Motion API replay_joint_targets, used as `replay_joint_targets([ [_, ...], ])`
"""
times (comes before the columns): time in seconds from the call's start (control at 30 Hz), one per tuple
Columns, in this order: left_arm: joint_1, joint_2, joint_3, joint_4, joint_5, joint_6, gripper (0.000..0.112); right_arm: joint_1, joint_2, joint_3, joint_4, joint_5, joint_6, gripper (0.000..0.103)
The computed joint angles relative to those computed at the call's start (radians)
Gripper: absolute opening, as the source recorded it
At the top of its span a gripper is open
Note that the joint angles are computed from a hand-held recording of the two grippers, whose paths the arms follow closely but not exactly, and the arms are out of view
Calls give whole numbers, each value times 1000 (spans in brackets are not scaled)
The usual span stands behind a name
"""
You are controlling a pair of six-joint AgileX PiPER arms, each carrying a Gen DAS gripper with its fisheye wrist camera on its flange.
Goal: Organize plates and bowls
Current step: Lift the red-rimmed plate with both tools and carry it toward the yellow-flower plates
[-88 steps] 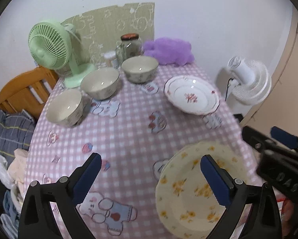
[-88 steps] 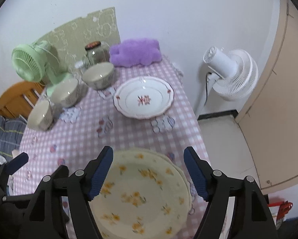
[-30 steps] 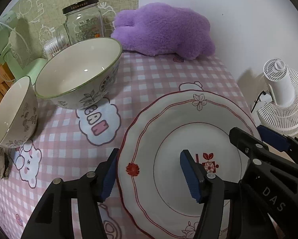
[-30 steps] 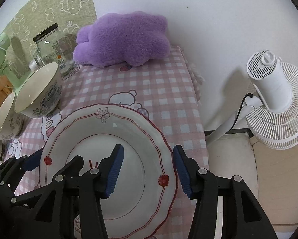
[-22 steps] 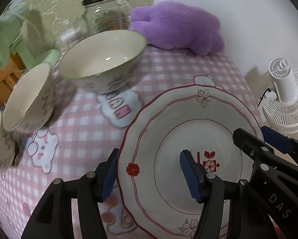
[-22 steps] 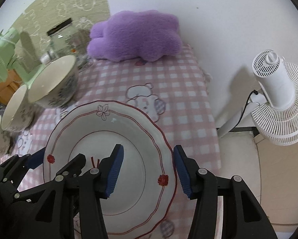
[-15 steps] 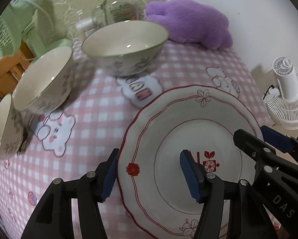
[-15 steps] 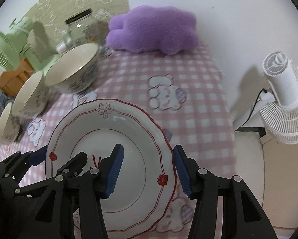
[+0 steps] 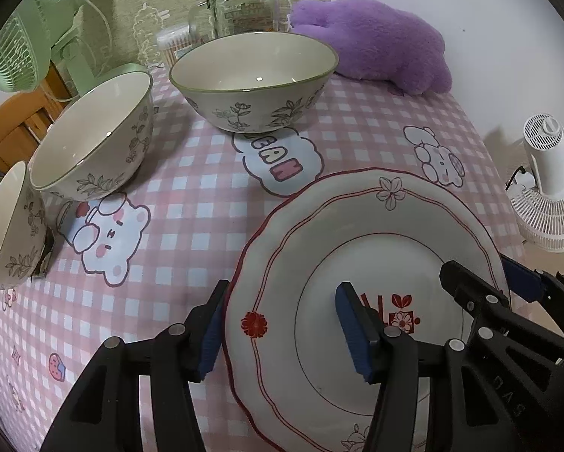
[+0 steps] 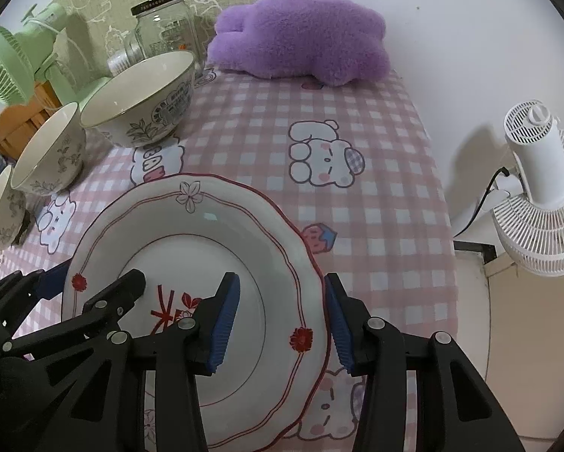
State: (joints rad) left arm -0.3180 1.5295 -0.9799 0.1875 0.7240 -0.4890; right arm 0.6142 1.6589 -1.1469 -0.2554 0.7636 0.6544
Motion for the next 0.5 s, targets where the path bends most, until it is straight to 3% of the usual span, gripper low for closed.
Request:
replay_joint_targets([
  [0.5, -53, -117, -47, 54, 130, -66, 57, 32, -104, -15, -14, 89, 61, 49],
])
